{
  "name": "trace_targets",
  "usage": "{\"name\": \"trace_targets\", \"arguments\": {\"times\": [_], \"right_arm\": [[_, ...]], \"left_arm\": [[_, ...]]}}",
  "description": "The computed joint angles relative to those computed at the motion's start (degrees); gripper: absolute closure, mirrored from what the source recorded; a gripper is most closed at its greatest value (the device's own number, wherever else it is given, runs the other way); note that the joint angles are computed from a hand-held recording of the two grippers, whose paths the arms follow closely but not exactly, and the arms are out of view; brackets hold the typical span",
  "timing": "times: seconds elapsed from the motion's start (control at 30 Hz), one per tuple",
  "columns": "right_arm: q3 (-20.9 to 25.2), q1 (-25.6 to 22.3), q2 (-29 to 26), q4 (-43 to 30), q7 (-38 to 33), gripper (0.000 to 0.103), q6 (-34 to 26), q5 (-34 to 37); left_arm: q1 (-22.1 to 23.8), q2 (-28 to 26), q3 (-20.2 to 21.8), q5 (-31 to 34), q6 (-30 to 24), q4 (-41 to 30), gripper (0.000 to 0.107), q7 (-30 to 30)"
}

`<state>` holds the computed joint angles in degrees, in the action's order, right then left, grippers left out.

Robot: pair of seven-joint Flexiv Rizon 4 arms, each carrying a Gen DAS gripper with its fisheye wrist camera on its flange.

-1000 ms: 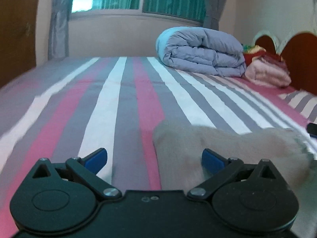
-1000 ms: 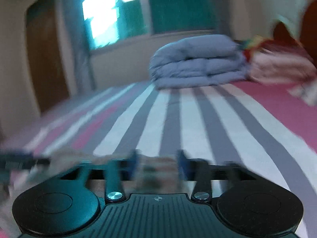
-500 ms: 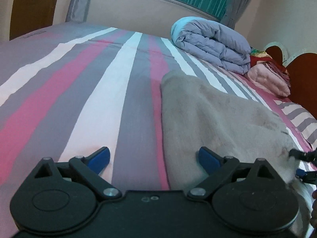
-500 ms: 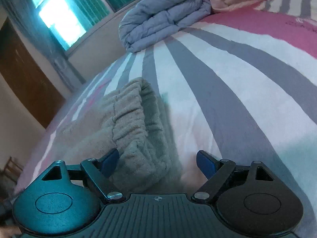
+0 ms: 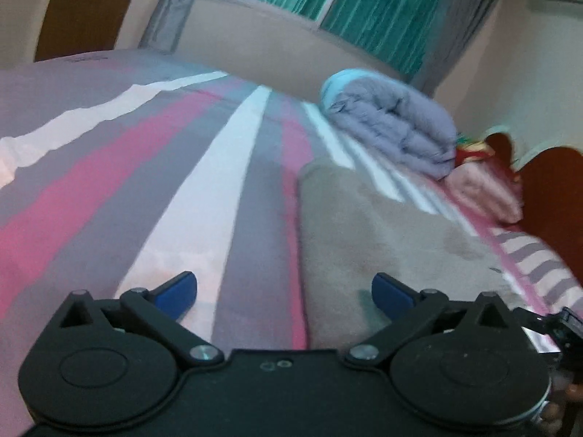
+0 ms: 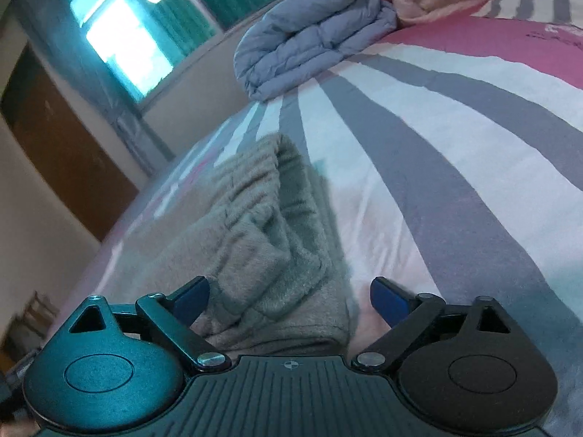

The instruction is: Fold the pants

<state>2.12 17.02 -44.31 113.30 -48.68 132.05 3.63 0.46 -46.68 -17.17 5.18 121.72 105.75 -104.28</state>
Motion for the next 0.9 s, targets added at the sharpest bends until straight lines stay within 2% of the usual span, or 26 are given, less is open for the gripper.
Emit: {"name": "trace_targets", "arguments": {"times": [0.07,0.13,0.2,0.3,0.33,0.37,0.4,0.47,0.5,0.57,0.6,0.7,0.77,0.8,0.9], "right_arm": [[0.55,-0.01,0.56,1.36,-0.04,0.009,1.47,0.21],[-0.67,2.33,1.35,2.33,-1.31,0.009,1.23,2.78],[-1.32,4.17,0.91,1.95,-2.33,0.009,3.82,5.82],[-4.89,9.1,0.64,0.26,-7.46,0.009,5.71,12.31],[-6.65,11.3,0.55,-0.5,-10.34,0.009,5.75,15.05],[-8.11,12.95,0.41,-1.31,-13.27,0.009,5.2,16.85],[-8.97,13.82,0.42,-2.02,-15.72,0.009,3.38,17.51],[-13.18,17.95,0.85,-3.87,-20.48,0.009,-5.8,22.04],[-14.38,18.87,0.49,-4.45,-21.2,0.009,-8.08,23.01],[-13.46,18.28,-0.66,-5.3,-20.16,0.009,-4.37,23.79],[-13.68,18.55,-1.18,-5.84,-20.65,0.009,-2.41,24.61],[-8.99,13.7,-1.95,-7.23,-19.32,0.009,1.3,20.98],[-6.38,10.68,-1.6,-7.42,-17.59,0.01,-0.56,18.03],[-5.74,9.86,-1.42,-7.33,-16.94,0.02,-2.3,16.87],[-4.22,8.1,-1.69,-6.75,-14.78,0.022,-2.68,14.16]], "left_arm": [[1.56,-0.36,-1.83,2.02,0.02,0.33,0.01,-0.5],[2.02,-0.83,-2.59,3.95,0.85,-0.91,0.01,0.05],[-1.44,-0.34,0.58,1.37,1.06,-2.29,0.01,2.05],[-1.78,-1.05,0.08,2.12,-1.9,-5.62,0.01,3.4],[-3.61,-0.85,1.63,0.15,-3.97,-6.47,0.01,5.44],[-6.74,-0.3,5.05,-1.94,-7.26,-7.31,0.009,6.79],[-8.94,-0.17,6.73,-5.53,-11.37,-8.15,0.009,10.54],[-8.85,-0.84,6.16,-6.65,-10.96,-8.26,0.009,10.8],[-8.75,-0.66,5.92,-7.14,-9.89,-7.86,0.01,11.06],[-7.24,-1.55,3.97,-6.05,-5.87,-8.31,0.014,11.51],[-6.09,-2.03,2.48,-5.46,-6.17,-9.03,0.014,11.62],[0.35,-4.24,-5.94,-1.89,-13.16,-11.14,0.026,12.6],[5.17,-7.1,-13.07,0.23,-15.12,-11.96,0.047,14.92],[6.42,-7.81,-14.99,0.43,-14.44,-11.7,0.048,15.37],[8.68,-9.2,-17.73,1.09,-11.82,-10.67,0.051,15.26]]}}
